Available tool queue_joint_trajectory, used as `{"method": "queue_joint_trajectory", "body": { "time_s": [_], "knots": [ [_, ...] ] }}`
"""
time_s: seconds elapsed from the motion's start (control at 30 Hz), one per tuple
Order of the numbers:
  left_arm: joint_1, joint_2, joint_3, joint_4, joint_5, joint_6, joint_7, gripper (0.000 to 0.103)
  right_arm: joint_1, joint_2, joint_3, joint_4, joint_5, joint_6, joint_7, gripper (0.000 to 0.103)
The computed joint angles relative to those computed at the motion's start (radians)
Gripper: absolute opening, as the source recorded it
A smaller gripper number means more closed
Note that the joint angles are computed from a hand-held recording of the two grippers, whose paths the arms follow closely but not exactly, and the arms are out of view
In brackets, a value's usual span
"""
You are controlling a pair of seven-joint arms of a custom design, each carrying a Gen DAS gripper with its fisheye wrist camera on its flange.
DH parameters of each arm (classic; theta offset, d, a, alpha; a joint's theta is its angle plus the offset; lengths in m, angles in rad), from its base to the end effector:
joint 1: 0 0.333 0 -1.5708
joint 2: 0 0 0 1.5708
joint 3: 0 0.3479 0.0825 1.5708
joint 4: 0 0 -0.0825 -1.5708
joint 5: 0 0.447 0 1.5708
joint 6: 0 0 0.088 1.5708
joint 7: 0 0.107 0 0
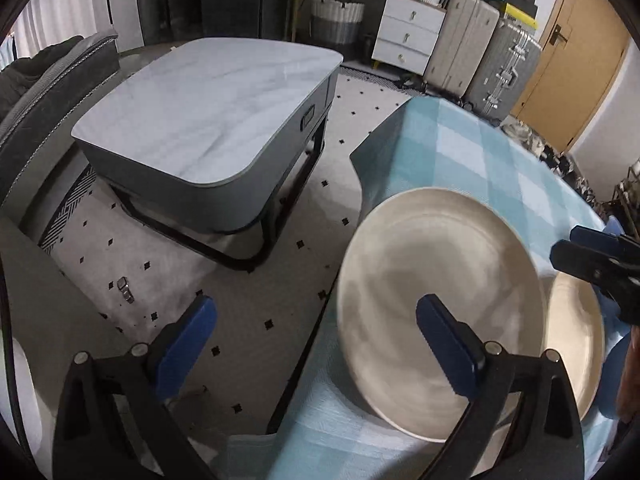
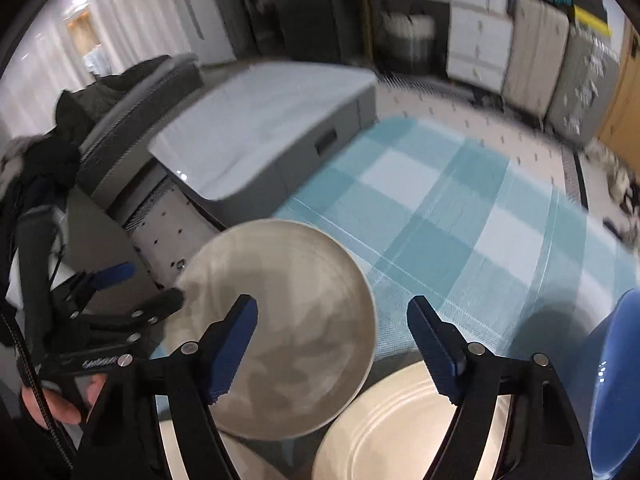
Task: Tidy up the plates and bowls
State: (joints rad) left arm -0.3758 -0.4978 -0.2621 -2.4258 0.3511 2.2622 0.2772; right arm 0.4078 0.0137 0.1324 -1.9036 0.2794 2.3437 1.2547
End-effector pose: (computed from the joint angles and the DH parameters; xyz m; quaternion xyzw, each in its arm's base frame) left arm 0.3823 -0.2831 0.5212 -0.8265 0.4999 -0.1835 0.1829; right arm 0.5643 0.3428 0.5451 -0.8807 0.4078 -0.0377 0.2379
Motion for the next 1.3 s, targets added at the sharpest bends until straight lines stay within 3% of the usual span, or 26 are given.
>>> {"method": "queue_joint_trajectory", "body": {
  "time_s": [0.17,0.3,0.37,0.43,0.63,0.97,1.07,1.2,1.27,1.3],
  "knots": [
    [-0.004,-0.018,0.024,-0.041,-0.02,0.052,0.027,0.087,0.012,0.05,-0.001,0.024,-0.094,-0.043,0.015,0.074],
    [-0.014,-0.026,0.05,-0.065,-0.069,0.089,0.06,0.065,0.019,0.061,-0.004,0.02,-0.122,-0.063,0.014,0.074],
    [-0.013,-0.031,0.05,-0.07,-0.078,0.093,0.069,0.063,0.02,0.062,-0.007,0.017,-0.131,-0.063,0.018,0.074],
    [-0.015,-0.032,0.05,-0.072,-0.083,0.104,0.084,0.043,0.02,0.059,-0.009,0.013,-0.134,-0.057,0.015,0.074],
    [-0.022,-0.031,0.058,-0.075,-0.107,0.133,0.133,0.026,0.019,0.06,-0.009,0.015,-0.135,-0.064,0.021,0.071],
    [-0.033,-0.038,0.069,-0.09,-0.118,0.187,0.211,0.024,0.022,0.045,-0.006,0.0,-0.147,-0.06,0.012,0.066],
    [-0.036,-0.033,0.071,-0.09,-0.129,0.196,0.23,0.015,0.02,0.042,-0.005,-0.001,-0.138,-0.057,0.014,0.066],
    [-0.038,-0.031,0.072,-0.092,-0.138,0.21,0.253,0.012,0.023,0.037,-0.002,-0.005,-0.149,-0.053,0.009,0.065],
    [-0.038,-0.032,0.074,-0.096,-0.146,0.218,0.257,0.012,0.024,0.035,0.0,-0.008,-0.155,-0.056,0.001,0.052],
    [-0.036,-0.032,0.074,-0.097,-0.148,0.219,0.255,0.01,0.025,0.039,0.0,-0.002,-0.157,-0.072,-0.001,0.051]
  ]
}}
